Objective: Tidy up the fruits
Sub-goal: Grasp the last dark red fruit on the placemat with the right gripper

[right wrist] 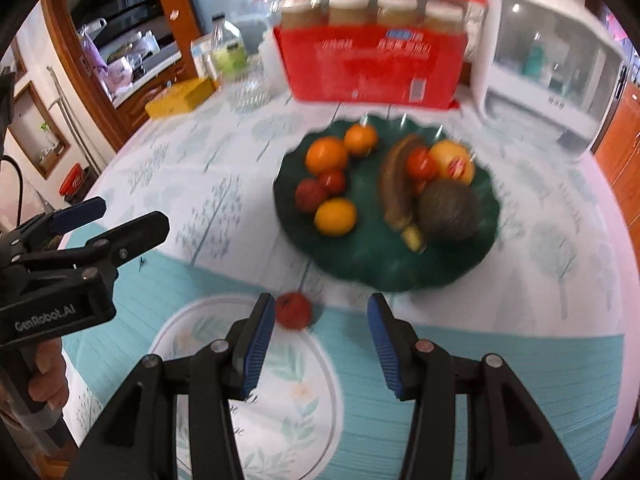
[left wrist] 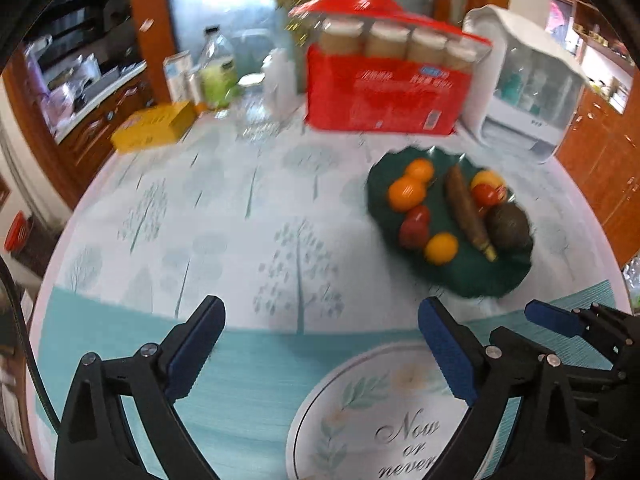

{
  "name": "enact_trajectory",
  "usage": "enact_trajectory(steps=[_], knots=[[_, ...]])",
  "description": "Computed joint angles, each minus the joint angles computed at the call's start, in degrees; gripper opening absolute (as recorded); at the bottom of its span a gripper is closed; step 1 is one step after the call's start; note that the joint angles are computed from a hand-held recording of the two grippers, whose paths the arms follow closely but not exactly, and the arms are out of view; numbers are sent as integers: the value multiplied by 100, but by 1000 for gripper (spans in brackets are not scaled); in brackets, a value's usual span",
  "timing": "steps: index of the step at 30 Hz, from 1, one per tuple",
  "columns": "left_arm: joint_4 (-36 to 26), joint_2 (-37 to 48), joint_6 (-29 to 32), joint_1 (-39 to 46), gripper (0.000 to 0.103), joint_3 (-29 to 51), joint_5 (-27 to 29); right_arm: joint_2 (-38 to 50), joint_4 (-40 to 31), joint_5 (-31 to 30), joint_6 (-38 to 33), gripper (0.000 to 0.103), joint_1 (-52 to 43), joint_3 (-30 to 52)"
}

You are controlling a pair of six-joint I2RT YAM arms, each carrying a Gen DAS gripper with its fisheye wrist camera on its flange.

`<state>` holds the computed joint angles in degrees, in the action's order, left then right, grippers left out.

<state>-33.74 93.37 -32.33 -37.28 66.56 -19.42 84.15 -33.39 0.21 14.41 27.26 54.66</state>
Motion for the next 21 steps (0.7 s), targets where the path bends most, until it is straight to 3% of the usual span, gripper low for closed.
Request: enact_trajectory(steps=[7, 18, 21], knots=[[350, 114, -369, 63, 97, -640, 74, 524, 570, -55, 283, 49, 197, -264], [609, 237, -203, 307, 97, -777, 194, 1183, 1021, 44, 394, 48, 304, -125], [628, 254, -178, 345, 97, -776, 237, 1205, 1027, 118, 349, 42, 341, -113]])
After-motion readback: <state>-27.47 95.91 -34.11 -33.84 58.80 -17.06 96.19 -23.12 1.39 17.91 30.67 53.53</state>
